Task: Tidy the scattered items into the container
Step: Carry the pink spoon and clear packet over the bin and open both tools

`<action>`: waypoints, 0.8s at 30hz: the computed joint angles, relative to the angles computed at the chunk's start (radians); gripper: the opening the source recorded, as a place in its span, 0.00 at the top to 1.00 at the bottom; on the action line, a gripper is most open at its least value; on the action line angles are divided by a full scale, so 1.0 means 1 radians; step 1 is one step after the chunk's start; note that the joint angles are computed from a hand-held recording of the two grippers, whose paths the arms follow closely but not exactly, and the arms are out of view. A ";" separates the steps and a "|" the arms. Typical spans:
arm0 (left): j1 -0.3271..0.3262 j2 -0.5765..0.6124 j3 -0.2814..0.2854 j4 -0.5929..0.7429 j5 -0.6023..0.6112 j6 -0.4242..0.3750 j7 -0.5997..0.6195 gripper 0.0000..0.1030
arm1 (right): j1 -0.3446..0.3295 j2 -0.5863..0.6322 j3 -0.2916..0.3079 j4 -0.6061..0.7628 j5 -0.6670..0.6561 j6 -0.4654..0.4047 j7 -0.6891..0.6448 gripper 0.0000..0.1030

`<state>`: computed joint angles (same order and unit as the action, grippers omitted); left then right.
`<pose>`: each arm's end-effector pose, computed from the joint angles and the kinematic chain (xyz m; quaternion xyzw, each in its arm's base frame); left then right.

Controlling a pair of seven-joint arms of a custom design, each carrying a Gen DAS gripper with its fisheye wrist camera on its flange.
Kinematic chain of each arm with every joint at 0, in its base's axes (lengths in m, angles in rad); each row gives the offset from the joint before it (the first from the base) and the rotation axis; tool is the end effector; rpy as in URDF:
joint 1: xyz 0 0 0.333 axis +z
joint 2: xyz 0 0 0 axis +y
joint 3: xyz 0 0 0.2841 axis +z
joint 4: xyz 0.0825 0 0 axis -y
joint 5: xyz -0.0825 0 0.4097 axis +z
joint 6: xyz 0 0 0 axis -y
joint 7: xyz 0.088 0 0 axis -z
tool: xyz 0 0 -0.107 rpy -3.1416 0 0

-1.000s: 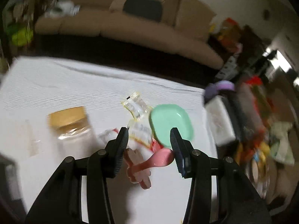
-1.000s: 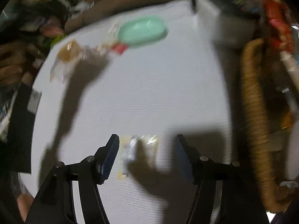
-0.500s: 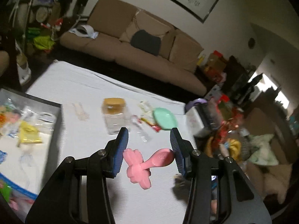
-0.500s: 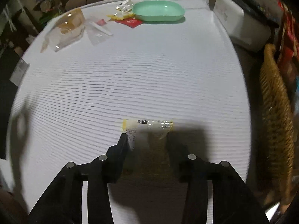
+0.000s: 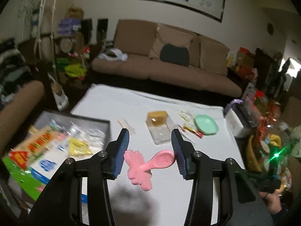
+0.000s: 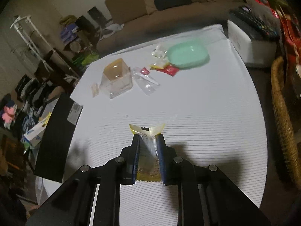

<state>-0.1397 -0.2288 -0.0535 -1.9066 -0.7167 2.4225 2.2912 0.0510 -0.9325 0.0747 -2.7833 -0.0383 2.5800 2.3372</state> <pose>0.5578 -0.1151 0.6485 -0.4339 0.7756 -0.4353 0.1439 0.3719 0.0472 0.5126 -0.4260 0.8309 -0.1639 0.3183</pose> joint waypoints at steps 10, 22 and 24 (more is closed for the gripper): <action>0.038 0.004 0.027 0.009 0.054 0.088 -0.012 0.58 | 0.092 0.087 0.012 0.122 0.033 0.042 -0.048 0.83; 0.244 0.256 0.056 0.245 0.136 0.036 -0.193 0.58 | 0.277 0.751 0.037 0.813 0.097 0.091 -0.262 0.83; 0.274 0.296 0.045 0.288 0.152 -0.002 -0.210 0.58 | 0.290 0.878 0.040 0.959 0.110 0.050 -0.287 0.83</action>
